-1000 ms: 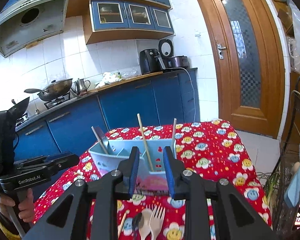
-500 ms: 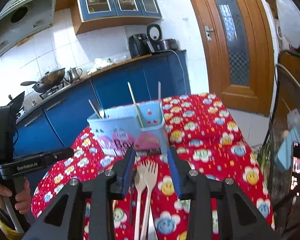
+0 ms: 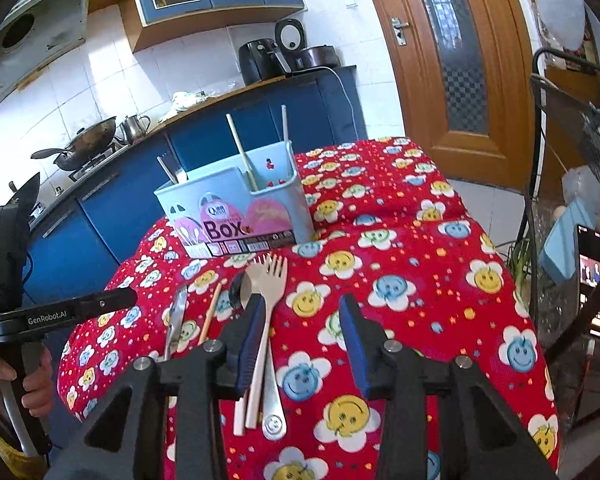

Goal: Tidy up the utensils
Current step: 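Reach the left tool to the metal knife while the right tool approaches the white fork, then grasp the metal knife with the left tool while the right tool grasps the white plastic fork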

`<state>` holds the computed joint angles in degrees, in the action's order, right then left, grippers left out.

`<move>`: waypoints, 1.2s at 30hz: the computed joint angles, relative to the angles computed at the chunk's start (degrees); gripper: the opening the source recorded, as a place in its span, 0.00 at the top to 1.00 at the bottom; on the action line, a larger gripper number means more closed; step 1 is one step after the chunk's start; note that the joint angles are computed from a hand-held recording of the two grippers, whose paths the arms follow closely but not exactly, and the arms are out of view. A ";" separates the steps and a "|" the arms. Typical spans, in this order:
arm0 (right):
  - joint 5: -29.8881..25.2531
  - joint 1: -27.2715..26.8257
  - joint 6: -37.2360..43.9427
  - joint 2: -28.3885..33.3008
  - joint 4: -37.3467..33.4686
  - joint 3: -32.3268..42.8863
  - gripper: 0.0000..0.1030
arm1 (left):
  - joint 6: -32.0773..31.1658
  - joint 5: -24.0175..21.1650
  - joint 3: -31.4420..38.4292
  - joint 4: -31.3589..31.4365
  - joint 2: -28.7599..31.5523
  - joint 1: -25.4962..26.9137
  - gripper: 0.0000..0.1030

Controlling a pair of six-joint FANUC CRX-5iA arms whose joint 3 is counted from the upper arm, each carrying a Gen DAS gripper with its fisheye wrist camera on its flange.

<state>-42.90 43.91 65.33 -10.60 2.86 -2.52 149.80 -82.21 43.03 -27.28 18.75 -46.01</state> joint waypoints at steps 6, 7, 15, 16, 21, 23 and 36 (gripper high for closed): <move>0.06 -0.92 1.15 -0.80 -1.96 -0.83 0.57 | -0.28 -1.94 1.70 2.49 2.07 0.33 0.66; 0.03 -1.02 1.28 -0.84 -2.16 -0.86 0.57 | -0.42 -2.07 1.89 2.99 2.34 0.41 0.66; 0.22 -1.88 2.32 -1.52 -3.77 -1.46 0.56 | -1.91 -4.60 4.86 6.53 5.46 1.10 0.66; 0.30 -2.02 2.51 -1.62 -4.04 -1.56 0.56 | -2.01 -5.03 5.21 6.95 5.86 1.24 0.66; 0.39 -2.71 3.24 -1.76 -5.39 -1.68 0.56 | -2.23 -6.63 6.27 9.37 7.31 2.10 0.66; 0.43 -2.91 3.45 -1.89 -5.80 -1.77 0.56 | -2.18 -7.16 6.65 10.37 7.92 2.58 0.66; 0.06 -3.22 3.85 -1.74 -6.69 -1.76 0.56 | -1.14 -6.36 6.58 9.07 7.93 3.18 0.81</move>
